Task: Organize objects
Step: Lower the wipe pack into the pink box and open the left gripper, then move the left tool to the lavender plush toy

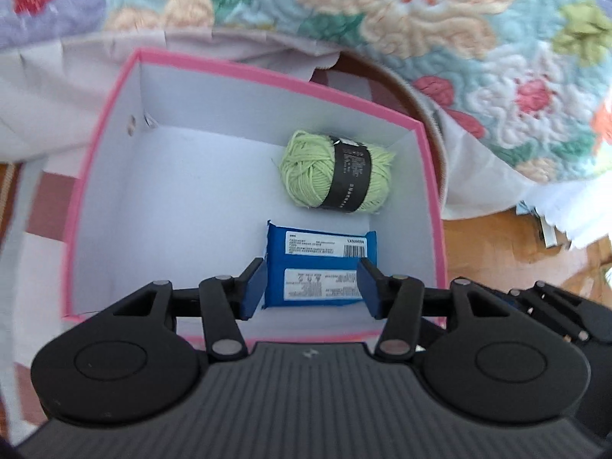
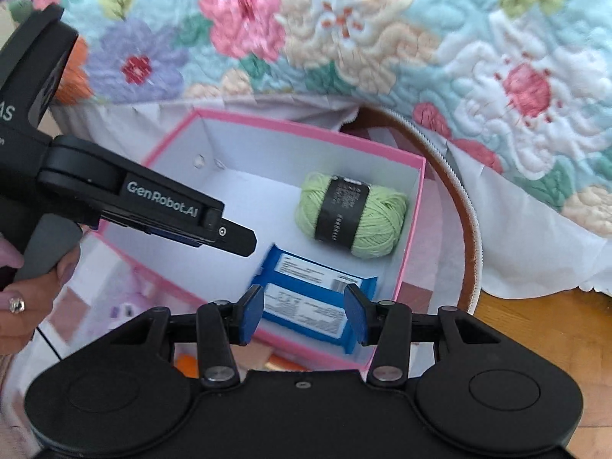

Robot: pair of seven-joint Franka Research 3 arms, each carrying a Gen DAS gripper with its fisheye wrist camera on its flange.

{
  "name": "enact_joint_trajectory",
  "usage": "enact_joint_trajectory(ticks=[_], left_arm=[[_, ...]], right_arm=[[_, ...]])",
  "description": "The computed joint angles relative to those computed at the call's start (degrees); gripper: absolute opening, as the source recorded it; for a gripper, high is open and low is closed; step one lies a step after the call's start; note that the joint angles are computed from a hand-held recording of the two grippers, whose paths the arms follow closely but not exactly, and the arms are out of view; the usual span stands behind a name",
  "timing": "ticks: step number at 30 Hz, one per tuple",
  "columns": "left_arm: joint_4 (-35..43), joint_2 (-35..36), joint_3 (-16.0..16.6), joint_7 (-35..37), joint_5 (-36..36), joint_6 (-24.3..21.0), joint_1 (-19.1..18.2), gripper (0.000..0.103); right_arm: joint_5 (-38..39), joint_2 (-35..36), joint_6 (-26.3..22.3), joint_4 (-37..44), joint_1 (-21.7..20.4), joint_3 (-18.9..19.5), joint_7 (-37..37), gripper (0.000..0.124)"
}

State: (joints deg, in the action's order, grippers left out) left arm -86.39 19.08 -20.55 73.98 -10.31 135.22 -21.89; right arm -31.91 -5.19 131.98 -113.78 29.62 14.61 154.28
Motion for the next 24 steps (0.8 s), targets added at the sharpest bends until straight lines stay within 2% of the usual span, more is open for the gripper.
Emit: enact_joint_trajectory(ticks=[8,15,21,24], left_arm=[[-1.95,-7.54,0.45,6.34,-2.52,-4.19,1.91,0.057],[-9.58,-17.76,2.52,11.83,-4.32,-5.69,1.99,0.064],[-16.50,-25.49,4.85,12.81,-5.38,-6.78,1.54,0.065],[-19.74,-28.85,5.67,13.35,-4.92,-6.87,1.02,0.067]], right_arm=[[-1.55,-4.55,-0.86,1.25,1.66,3.78,1.06,0.056],[-3.64,-3.52,-3.30,4.68,4.13,7.05,1.15,0.059],[-3.55,-2.32,-2.03,5.76,7.31,7.61,1.19,0.060],[-4.12,-1.57,-1.36,6.76,8.46,7.73,0.66,0.064]])
